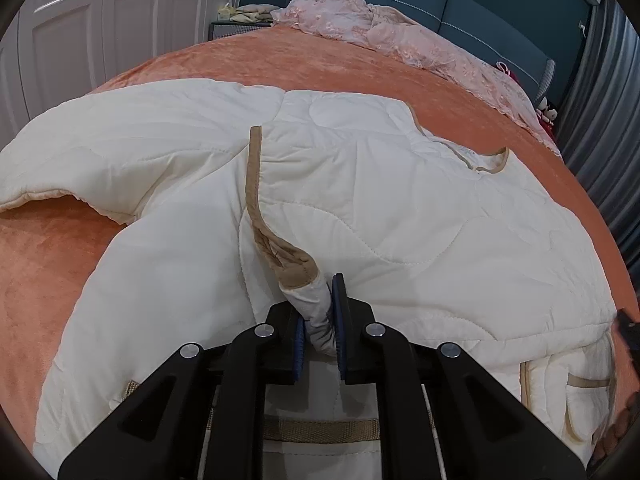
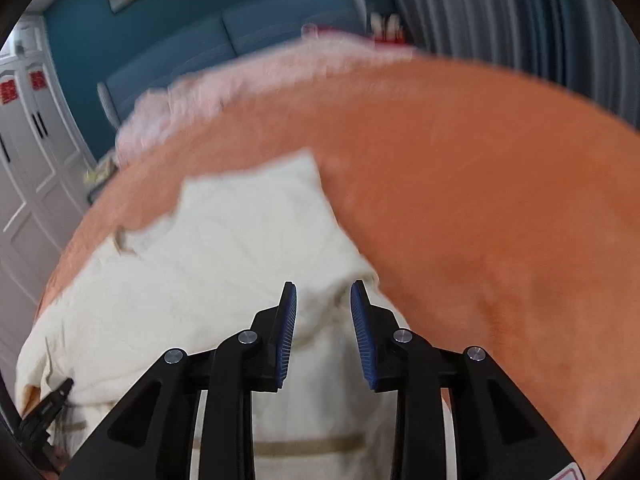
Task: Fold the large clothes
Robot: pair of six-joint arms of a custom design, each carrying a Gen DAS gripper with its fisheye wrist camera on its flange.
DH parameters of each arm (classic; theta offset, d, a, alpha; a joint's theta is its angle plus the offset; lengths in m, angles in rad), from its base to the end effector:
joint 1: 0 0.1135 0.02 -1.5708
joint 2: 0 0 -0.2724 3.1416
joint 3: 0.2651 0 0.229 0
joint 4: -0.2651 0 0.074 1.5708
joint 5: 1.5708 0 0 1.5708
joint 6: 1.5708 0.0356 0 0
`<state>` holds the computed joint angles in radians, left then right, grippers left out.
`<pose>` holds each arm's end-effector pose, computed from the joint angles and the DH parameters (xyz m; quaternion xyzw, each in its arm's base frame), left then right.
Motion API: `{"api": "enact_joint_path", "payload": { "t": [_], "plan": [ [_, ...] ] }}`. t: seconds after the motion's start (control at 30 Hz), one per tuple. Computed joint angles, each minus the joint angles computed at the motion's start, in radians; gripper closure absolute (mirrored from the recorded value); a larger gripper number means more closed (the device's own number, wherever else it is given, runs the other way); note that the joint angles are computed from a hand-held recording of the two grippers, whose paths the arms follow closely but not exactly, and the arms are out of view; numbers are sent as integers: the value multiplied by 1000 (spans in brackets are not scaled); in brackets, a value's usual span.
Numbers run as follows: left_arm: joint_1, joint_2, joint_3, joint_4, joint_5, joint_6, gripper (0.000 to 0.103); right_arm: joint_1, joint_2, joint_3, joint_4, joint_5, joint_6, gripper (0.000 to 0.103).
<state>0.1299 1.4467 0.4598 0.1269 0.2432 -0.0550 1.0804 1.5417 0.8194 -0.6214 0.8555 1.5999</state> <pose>0.2282 0.0212 0.1502 -0.0439 0.9305 -0.1007 0.3494 0.1365 0.1986 0.1898 0.2776 0.8616 0.0061 0.4248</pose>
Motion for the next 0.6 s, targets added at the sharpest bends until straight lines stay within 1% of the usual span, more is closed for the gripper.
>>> {"api": "enact_joint_path", "payload": {
  "t": [0.03,0.07,0.1,0.13,0.2,0.27,0.33,0.4,0.47,0.5,0.6],
  "plan": [
    [4,-1,-2,3,3,1,92,35,29,65,-38,44,-14,73],
    [-11,-5,-3,6,-8,-10,92,41,53,109,-22,49,-77,72],
    [-14,-9,-7,9,-13,-9,92,37,86,160,18,31,-181,68],
    [-18,-12,-11,11,-19,-9,92,23,129,213,77,-11,-312,65],
    [-25,-16,-13,11,-29,-10,91,3,210,289,166,-74,-459,65],
    [-30,-17,-15,13,-39,-9,91,-22,299,362,214,-143,-518,65],
    [-36,-15,-16,16,-49,-6,91,-37,361,386,249,-204,-506,65],
    [-40,-14,-22,26,-59,-3,91,-49,427,412,243,-246,-474,65],
    [-50,-12,-30,41,-76,0,91,-40,490,458,200,-228,-472,64],
    [-56,-12,-32,46,-86,1,90,-36,496,479,174,-224,-467,64],
    [-80,-13,-39,59,-122,0,90,-36,515,491,172,-222,-471,63]
  ]
}}
